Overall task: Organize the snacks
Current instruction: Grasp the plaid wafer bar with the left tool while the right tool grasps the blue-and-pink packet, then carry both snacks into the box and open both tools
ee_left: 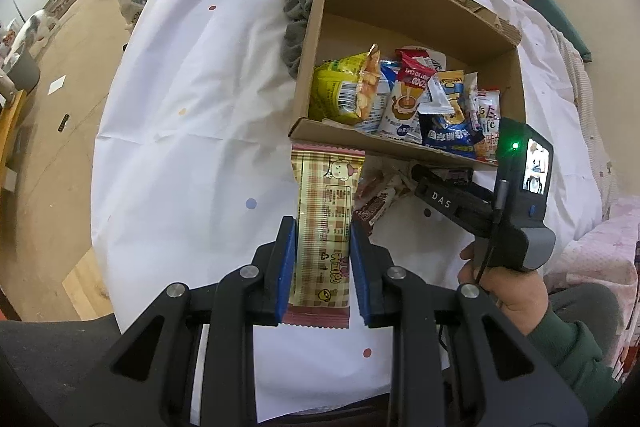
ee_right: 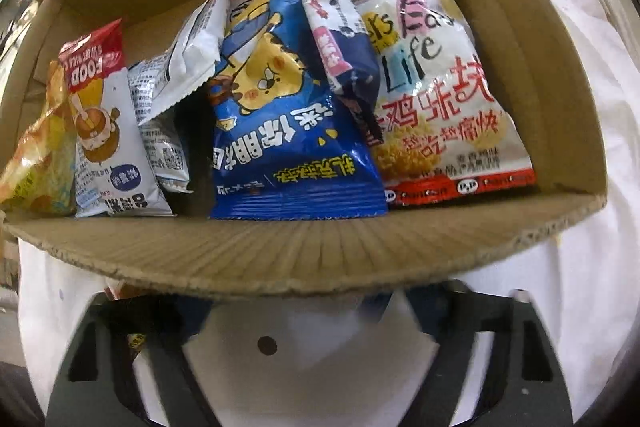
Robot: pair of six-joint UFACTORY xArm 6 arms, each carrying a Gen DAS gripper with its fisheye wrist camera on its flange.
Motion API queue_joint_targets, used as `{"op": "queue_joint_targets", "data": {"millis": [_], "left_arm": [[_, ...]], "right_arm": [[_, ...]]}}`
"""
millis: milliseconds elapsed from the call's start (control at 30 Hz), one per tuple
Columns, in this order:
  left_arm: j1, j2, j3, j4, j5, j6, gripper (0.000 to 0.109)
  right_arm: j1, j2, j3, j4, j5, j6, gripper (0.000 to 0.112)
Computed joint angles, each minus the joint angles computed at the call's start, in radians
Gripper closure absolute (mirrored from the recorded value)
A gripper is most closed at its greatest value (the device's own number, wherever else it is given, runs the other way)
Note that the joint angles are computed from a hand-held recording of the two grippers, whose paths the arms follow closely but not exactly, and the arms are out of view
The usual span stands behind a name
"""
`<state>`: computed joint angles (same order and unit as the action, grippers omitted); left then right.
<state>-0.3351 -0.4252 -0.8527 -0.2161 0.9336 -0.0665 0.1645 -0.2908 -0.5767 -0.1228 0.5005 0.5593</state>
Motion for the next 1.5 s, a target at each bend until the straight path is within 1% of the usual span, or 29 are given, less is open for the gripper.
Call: {"op": "queue_joint_targets", "data": {"millis": [33, 67, 100, 133, 200, 300, 367, 533, 667, 700, 833, 867, 933, 1067, 1100, 1200, 1367, 1433, 1500], "left_arm": [[-0.001, 0.002, -0.001, 0.001, 0.001, -0.002, 0.086], [0.0, 0.004, -0.002, -0.001, 0.002, -0.003, 0.086], [0.001, 0.005, -0.003, -0.002, 0.003, -0.003, 0.086], [0.002, 0.007, -0.005, -0.002, 0.003, -0.006, 0.086], [0.007, 0.007, -0.006, -0.007, 0.001, -0.006, 0.086], [0.011, 0.003, -0.003, -0.01, -0.001, -0.007, 0.086], [0.011, 0.0, -0.001, -0.014, 0.001, -0.007, 0.086], [0.003, 0.0, -0.001, -0.017, 0.003, -0.005, 0.086], [-0.005, 0.001, 0.002, 0.004, -0.006, -0.015, 0.086], [-0.006, 0.0, 0.005, 0.009, -0.008, -0.019, 0.086], [-0.006, 0.006, 0.013, 0.045, -0.021, -0.048, 0.086], [-0.007, 0.008, 0.014, 0.058, -0.027, -0.057, 0.086], [-0.009, 0.009, 0.018, 0.064, -0.041, -0.058, 0.086], [-0.031, -0.019, 0.046, 0.11, -0.1, -0.072, 0.086], [-0.038, -0.024, 0.053, 0.119, -0.115, -0.069, 0.086], [-0.056, -0.038, 0.067, 0.138, -0.152, -0.059, 0.086], [-0.061, -0.053, 0.061, 0.131, -0.21, -0.045, 0.086], [-0.063, -0.027, 0.024, 0.119, -0.209, -0.023, 0.086], [-0.071, 0.008, -0.022, 0.14, -0.206, -0.027, 0.086]], "right_arm": [[0.0, -0.003, 0.006, 0.017, -0.01, -0.018, 0.053], [0.001, -0.012, 0.012, 0.032, -0.01, -0.036, 0.063], [0.007, -0.025, 0.025, 0.038, -0.006, -0.045, 0.076], [0.011, -0.035, 0.031, 0.051, 0.003, -0.065, 0.079], [0.013, -0.063, 0.049, 0.095, 0.021, -0.116, 0.093], [0.01, -0.154, 0.106, 0.234, 0.033, -0.198, 0.095], [0.004, -0.212, 0.137, 0.282, 0.051, -0.228, 0.095], [0.021, -0.362, 0.201, 0.317, 0.118, -0.235, 0.096], [0.071, -0.456, 0.21, 0.303, 0.16, -0.202, 0.096], [0.057, -0.438, 0.184, 0.319, 0.162, -0.233, 0.096], [0.076, -0.488, 0.165, 0.334, 0.189, -0.243, 0.096], [0.075, -0.478, 0.163, 0.344, 0.178, -0.253, 0.096], [0.075, -0.488, 0.158, 0.36, 0.186, -0.26, 0.096], [0.066, -0.51, 0.147, 0.37, 0.201, -0.278, 0.096], [0.056, -0.53, 0.144, 0.371, 0.219, -0.285, 0.096], [0.046, -0.532, 0.122, 0.359, 0.231, -0.29, 0.096], [-0.014, -0.553, 0.073, 0.379, 0.264, -0.36, 0.096], [-0.043, -0.548, 0.05, 0.392, 0.269, -0.392, 0.096], [-0.071, -0.529, 0.026, 0.393, 0.258, -0.422, 0.096]]}}
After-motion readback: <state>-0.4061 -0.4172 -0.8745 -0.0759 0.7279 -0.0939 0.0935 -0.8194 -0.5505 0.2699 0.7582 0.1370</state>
